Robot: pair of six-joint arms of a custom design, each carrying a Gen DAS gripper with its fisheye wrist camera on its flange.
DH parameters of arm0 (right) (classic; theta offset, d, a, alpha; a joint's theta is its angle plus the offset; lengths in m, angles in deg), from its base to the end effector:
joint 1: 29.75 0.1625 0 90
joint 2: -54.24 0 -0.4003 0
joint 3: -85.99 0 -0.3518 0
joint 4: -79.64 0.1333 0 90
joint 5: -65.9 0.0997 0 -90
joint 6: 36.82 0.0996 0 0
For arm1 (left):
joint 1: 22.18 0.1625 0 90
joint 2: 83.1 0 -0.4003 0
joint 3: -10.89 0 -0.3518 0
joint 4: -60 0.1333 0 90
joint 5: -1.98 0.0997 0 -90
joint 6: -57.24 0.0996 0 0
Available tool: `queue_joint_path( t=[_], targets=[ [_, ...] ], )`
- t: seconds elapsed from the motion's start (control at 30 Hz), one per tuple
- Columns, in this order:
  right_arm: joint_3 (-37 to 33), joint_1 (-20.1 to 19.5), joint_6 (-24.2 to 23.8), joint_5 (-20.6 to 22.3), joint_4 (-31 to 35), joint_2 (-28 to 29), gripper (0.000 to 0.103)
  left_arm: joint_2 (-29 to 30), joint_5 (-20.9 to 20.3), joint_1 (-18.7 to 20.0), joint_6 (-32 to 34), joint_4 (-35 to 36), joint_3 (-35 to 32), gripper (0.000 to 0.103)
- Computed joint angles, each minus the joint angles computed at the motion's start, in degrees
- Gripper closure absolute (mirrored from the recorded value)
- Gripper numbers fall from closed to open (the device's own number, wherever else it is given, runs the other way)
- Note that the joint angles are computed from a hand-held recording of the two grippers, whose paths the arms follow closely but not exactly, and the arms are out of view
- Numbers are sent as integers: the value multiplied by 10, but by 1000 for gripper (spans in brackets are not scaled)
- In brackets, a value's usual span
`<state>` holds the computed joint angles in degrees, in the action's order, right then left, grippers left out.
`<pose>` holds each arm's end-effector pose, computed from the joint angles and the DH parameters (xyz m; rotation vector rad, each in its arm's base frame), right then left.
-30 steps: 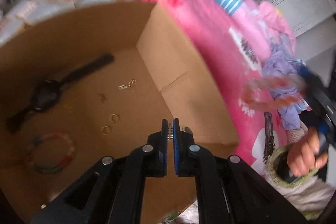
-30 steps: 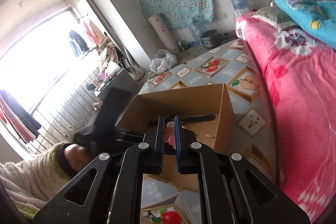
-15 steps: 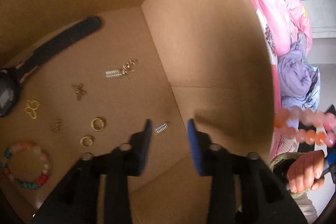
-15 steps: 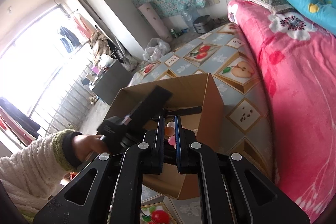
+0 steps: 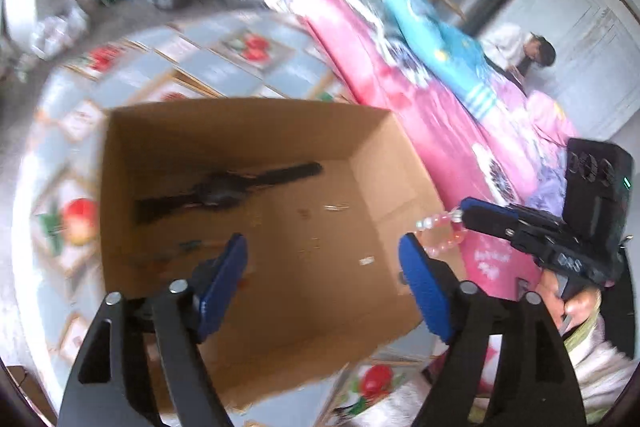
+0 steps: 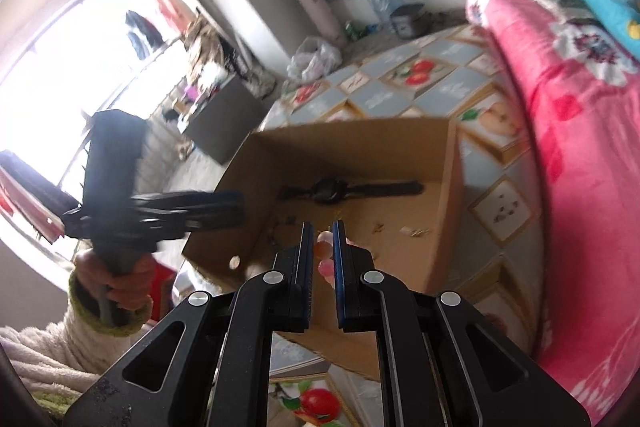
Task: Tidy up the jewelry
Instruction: 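Open the right gripper to drop the bead bracelet into the box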
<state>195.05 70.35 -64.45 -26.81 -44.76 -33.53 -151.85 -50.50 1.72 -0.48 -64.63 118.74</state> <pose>0.2078 -0.4333 0.3605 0.9758 -2.8813 0.3345 -0.3889 -0.3845 0.2272 0.2302 2.6582 -0.7504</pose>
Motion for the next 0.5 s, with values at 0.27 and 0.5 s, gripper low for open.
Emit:
queue_joint_path(
  t=[0.27,0.5],
  targets=[
    [-5,23,59,-28,51,79,95,-87,81,-77,-164,123,83,21],
    [19,19,83,-86,60,63,92,-118,97,-99,-224,145,120,21]
  ],
)
